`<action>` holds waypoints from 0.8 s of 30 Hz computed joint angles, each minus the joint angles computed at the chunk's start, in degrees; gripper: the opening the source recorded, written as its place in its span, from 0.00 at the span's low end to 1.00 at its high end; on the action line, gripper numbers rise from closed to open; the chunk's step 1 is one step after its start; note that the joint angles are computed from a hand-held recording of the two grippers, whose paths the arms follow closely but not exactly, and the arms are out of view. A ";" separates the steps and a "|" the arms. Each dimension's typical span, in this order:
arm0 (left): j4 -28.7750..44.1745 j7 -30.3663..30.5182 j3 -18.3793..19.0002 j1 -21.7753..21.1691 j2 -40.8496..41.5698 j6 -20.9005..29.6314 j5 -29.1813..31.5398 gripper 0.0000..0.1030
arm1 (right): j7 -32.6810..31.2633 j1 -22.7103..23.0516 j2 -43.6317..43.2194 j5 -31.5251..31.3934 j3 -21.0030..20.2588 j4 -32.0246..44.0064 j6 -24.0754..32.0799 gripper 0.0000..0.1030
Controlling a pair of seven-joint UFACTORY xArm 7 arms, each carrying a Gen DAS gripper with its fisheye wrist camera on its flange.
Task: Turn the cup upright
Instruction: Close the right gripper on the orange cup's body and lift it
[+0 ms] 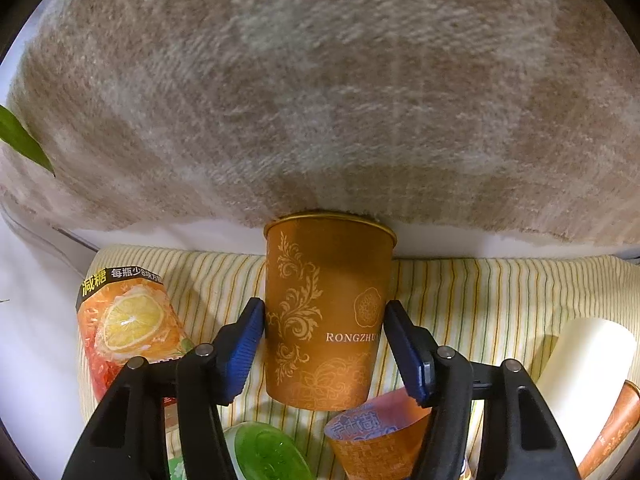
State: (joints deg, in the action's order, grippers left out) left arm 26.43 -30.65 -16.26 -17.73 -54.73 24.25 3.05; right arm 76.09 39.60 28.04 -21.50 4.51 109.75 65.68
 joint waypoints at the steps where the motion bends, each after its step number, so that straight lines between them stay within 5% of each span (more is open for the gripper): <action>1: 0.10 -0.02 -0.08 0.06 0.04 -0.05 0.08 0.99 | 0.23 -0.06 -1.13 -0.16 -0.01 -1.55 -0.82 0.61; 24: 2.58 -1.58 -3.28 -0.31 -1.39 1.48 1.85 0.99 | 2.99 -6.25 -22.14 1.21 6.27 -24.72 -17.89 0.60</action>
